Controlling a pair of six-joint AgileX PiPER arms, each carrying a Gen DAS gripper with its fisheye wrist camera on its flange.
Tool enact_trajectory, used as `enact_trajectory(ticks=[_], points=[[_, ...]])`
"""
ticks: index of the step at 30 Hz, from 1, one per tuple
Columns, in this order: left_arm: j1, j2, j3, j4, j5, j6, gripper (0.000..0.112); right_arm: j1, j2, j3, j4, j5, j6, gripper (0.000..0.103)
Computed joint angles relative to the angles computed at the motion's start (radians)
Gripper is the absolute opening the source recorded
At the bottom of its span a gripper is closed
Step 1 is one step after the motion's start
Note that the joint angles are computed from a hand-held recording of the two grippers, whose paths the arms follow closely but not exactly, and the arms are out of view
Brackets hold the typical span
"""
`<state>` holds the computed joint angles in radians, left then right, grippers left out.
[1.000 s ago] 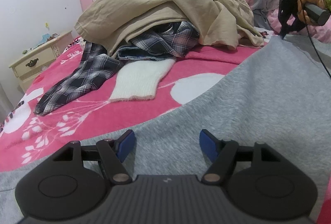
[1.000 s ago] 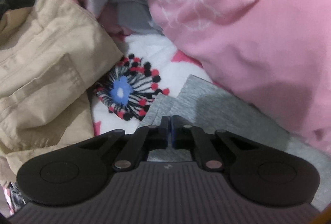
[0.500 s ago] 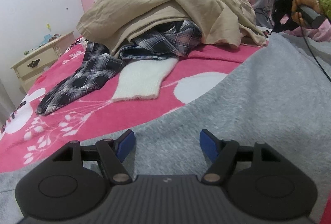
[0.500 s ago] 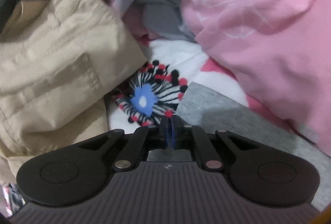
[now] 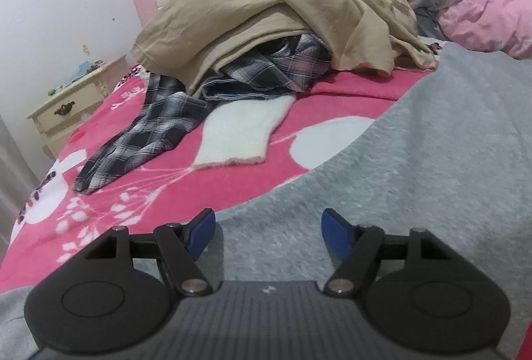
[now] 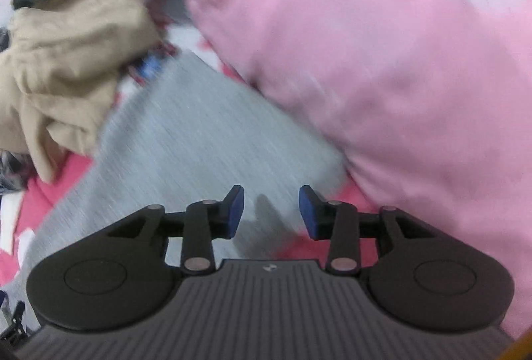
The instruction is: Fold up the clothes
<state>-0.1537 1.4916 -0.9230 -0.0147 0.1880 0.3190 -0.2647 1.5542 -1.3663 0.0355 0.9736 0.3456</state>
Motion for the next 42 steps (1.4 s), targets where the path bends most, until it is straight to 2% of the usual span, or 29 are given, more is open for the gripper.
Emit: enact_trajectory(ticks=[3, 7, 10, 11, 13, 14, 15, 16, 18, 21, 24, 25, 27, 28, 29, 30, 31, 33, 34, 35, 37, 40, 41, 42], points=[[-0.011, -0.009, 0.008, 0.170, -0.009, -0.153, 0.072, 0.005, -0.046, 0.090, 0.020, -0.075, -0.005, 0.033], [-0.033, -0.002, 0.016, 0.417, -0.012, -0.371, 0.072, 0.130, -0.083, 0.115, 0.013, -0.148, -0.233, 0.026], [-0.037, 0.004, 0.016, 0.467, -0.009, -0.413, 0.072, 0.232, -0.021, 0.085, -0.101, -0.084, -0.356, 0.024], [-0.035, 0.005, 0.014, 0.454, -0.007, -0.400, 0.073, 0.247, 0.010, 0.087, -0.177, -0.047, -0.342, 0.024], [-0.034, 0.005, 0.008, 0.469, 0.005, -0.410, 0.073, 0.210, 0.007, 0.136, -0.236, -0.042, -0.306, 0.028], [-0.032, 0.005, 0.006, 0.481, 0.008, -0.422, 0.073, 0.196, 0.012, 0.124, -0.269, 0.004, -0.246, 0.027], [-0.029, 0.005, 0.003, 0.482, 0.012, -0.424, 0.073, 0.197, 0.005, 0.116, -0.320, 0.049, -0.182, 0.026], [-0.025, 0.008, -0.005, 0.446, 0.022, -0.395, 0.073, 0.205, -0.022, 0.131, -0.348, 0.059, -0.158, 0.019], [-0.024, 0.008, -0.014, 0.419, 0.035, -0.376, 0.073, 0.254, -0.094, 0.168, -0.370, 0.028, -0.167, 0.019], [-0.040, 0.005, -0.004, 0.557, 0.036, -0.493, 0.073, 0.361, -0.191, 0.216, -0.353, -0.075, -0.225, 0.020], [-0.052, 0.003, 0.001, 0.684, 0.045, -0.605, 0.073, 0.478, -0.226, 0.262, -0.204, -0.219, -0.473, 0.021], [-0.051, 0.003, 0.001, 0.710, 0.049, -0.626, 0.073, 0.512, -0.204, 0.273, -0.202, -0.218, -0.537, 0.021], [-0.048, 0.002, 0.002, 0.800, 0.062, -0.699, 0.073, 0.581, -0.130, 0.270, -0.292, -0.142, -0.571, 0.020], [-0.045, 0.001, 0.003, 0.856, 0.069, -0.745, 0.073, 0.593, -0.119, 0.295, -0.342, -0.133, -0.579, 0.020], [-0.036, 0.001, 0.000, 0.891, 0.078, -0.771, 0.073, 0.585, -0.114, 0.290, -0.368, -0.089, -0.556, 0.020], [-0.025, 0.001, -0.007, 0.885, 0.086, -0.760, 0.073, 0.577, -0.095, 0.248, -0.377, -0.005, -0.514, 0.018], [-0.008, 0.005, -0.019, 0.840, 0.090, -0.719, 0.073, 0.593, -0.087, 0.223, -0.426, 0.054, -0.465, 0.010], [0.026, 0.015, -0.059, 0.694, 0.113, -0.605, 0.073, 0.671, -0.083, 0.205, -0.588, 0.147, -0.353, 0.008], [0.040, 0.019, -0.076, 0.645, 0.123, -0.572, 0.073, 0.708, -0.096, 0.201, -0.623, 0.165, -0.337, 0.008], [0.049, 0.021, -0.084, 0.612, 0.128, -0.551, 0.073, 0.758, -0.122, 0.194, -0.618, 0.143, -0.329, 0.008], [0.062, 0.023, -0.090, 0.575, 0.135, -0.525, 0.073, 0.844, -0.165, 0.160, -0.524, 0.036, -0.359, 0.008], [0.038, 0.021, -0.063, 0.734, 0.142, -0.641, 0.074, 0.939, -0.118, 0.125, -0.376, -0.123, -0.429, 0.009], [0.031, 0.018, -0.053, 0.780, 0.142, -0.675, 0.074, 0.959, -0.086, 0.120, -0.340, -0.137, -0.453, 0.009], [0.028, 0.018, -0.049, 0.801, 0.144, -0.692, 0.074, 0.960, -0.046, 0.113, -0.312, -0.111, -0.469, 0.008]])
